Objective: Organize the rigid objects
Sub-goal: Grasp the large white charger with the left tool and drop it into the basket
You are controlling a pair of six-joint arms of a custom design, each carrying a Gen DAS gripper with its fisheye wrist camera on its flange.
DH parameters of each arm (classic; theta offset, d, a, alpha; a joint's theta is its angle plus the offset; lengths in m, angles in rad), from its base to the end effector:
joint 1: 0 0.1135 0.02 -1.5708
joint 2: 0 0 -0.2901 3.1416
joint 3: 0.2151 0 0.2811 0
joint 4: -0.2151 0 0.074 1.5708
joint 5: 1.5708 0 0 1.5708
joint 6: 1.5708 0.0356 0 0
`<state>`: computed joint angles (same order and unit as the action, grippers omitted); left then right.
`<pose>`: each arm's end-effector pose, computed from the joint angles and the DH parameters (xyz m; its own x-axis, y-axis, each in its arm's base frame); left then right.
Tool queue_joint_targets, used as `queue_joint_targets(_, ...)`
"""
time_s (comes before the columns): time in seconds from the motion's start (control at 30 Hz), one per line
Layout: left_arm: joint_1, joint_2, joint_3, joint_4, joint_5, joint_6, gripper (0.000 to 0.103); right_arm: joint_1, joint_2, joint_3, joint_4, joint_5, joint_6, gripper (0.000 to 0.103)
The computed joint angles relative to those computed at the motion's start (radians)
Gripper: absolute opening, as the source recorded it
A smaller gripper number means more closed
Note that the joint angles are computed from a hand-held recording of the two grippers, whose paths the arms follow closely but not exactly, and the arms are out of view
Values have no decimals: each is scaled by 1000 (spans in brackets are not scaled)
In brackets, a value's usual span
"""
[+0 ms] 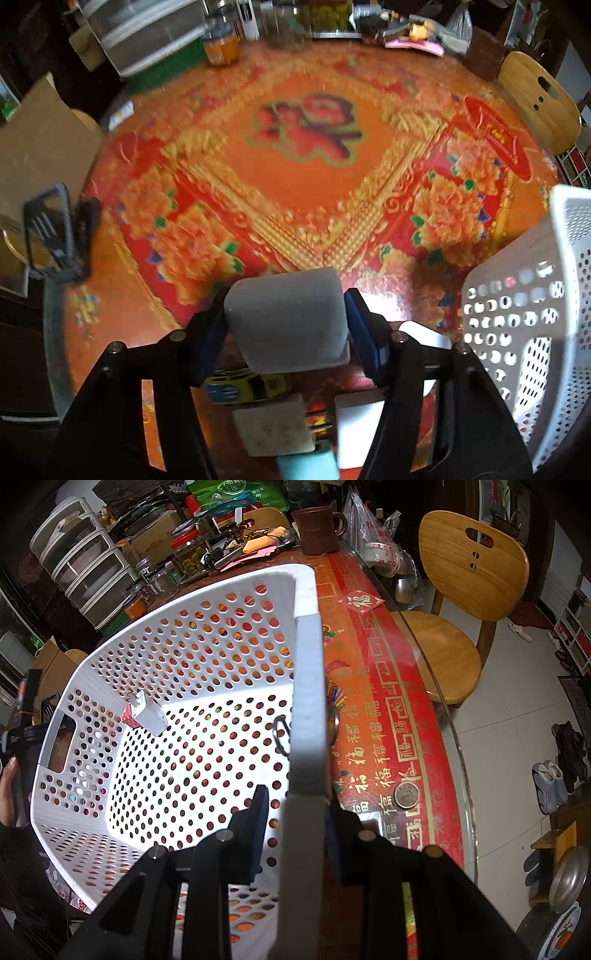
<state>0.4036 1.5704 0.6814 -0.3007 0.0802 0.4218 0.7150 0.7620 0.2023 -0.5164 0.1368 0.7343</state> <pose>0.2589 0.1074 0.1266 -0.9279 0.0475 -0.3698 0.0174 0.9963 0.0844 0.0988 0.0793 0.1226 -0.8958 0.1014 -0.4328 -0.0005 0.9734 0.2290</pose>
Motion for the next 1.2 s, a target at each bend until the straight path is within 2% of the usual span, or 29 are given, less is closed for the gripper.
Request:
queue_joint_targets(0.17, 44, -115, 31, -64, 32, 66, 57, 1, 0, 0, 1, 1, 2, 29)
queue_joint_targets(0.4, 51, -430, 112, -360, 143, 166, 57, 1, 3, 1, 2, 1, 2, 29)
queue_joint_targets(0.47, 3, -498, 134, -428, 139, 175, 57, 1, 5, 1, 3, 1, 2, 29)
queue_joint_targets(0.57, -145, -602, 137, -497, 69, 146, 56, 1, 8, 0, 7, 1, 1, 29)
queue_joint_targets(0.7, -385, -687, 115, -558, -37, 39, 56, 1, 9, 0, 8, 1, 2, 29)
queue_joint_targets(0.8, -589, -724, 63, -569, -136, -72, 56, -1, 8, -1, 10, 0, 0, 29)
queue_joint_targets(0.93, -765, -705, -16, -532, -226, -182, 56, -1, 9, 0, 10, 1, 0, 29)
queue_joint_targets(1.2, -876, -523, -131, -368, -248, -250, 56, -6, 10, 2, 10, -2, -2, 29)
